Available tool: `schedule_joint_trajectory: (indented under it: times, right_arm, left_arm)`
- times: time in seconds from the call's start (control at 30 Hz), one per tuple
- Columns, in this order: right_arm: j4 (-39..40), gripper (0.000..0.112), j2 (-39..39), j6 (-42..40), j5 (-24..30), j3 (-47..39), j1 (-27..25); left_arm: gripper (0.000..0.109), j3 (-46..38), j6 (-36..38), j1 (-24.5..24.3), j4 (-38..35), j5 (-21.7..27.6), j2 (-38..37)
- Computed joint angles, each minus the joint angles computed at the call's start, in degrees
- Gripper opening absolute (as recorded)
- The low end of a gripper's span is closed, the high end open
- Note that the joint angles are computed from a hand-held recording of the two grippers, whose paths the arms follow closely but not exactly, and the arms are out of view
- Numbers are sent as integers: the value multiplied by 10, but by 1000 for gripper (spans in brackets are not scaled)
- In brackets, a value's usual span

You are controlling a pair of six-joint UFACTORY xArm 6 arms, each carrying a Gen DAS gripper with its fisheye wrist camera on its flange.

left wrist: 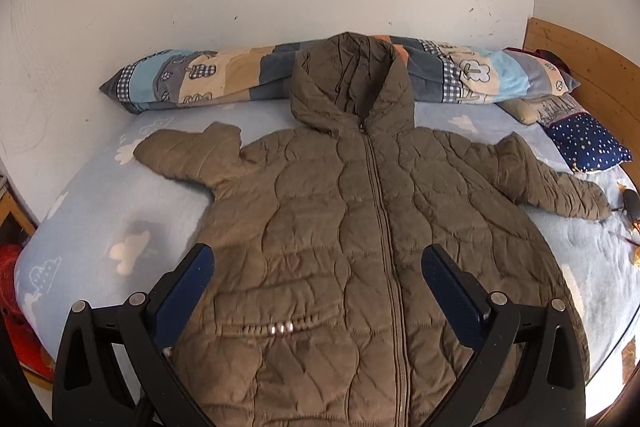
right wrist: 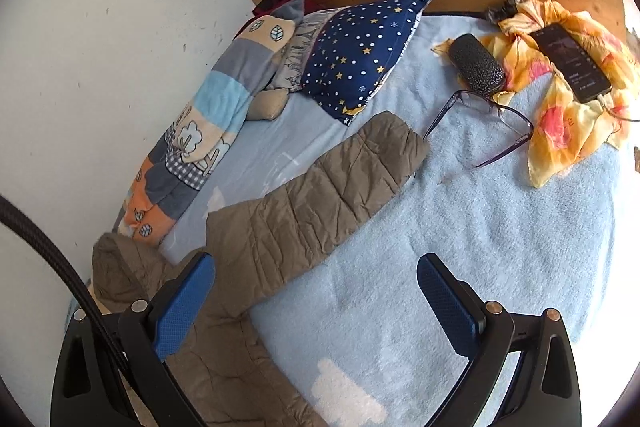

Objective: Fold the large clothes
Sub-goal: 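Reach the right tool to the jacket sleeve cuff and grasp it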

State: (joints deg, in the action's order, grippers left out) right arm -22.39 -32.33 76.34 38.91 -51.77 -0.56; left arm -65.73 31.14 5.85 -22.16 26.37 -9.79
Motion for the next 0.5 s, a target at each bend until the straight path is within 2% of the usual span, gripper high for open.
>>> schedule_joint_trajectory:
  times: [0.1, 0.17, 0.2, 0.27, 0.3, 0.37, 0.43, 0.5]
  right_arm:
    - [47, 99, -5, -44, -58, 29, -59]
    - [62, 93, -9, -60, -81, 45, -88]
    - [76, 90, -9, -73, -94, 52, -99]
    - [154, 86, -6, -138, -156, 78, -121]
    - [208, 82, 2, -182, -175, 85, -127]
    - [276, 72, 22, -238, -187, 88, -136]
    - [319, 63, 44, -274, -189, 81, -141]
    - [322, 59, 65, -286, -192, 69, -146]
  left_arm:
    - [103, -66, -8, -18, 29, -37, 74]
    - [103, -91, 1, -20, 16, -49, 111]
    - [103, -102, -18, -17, 34, -37, 124]
    - [103, -150, -62, -7, 56, 41, 157]
    - [103, -175, -66, -1, 36, 83, 171]
    - [103, -205, -70, 10, 0, 137, 189]
    - [103, -209, -73, 11, 1, 149, 192]
    - [103, -207, -67, 11, 0, 152, 191]
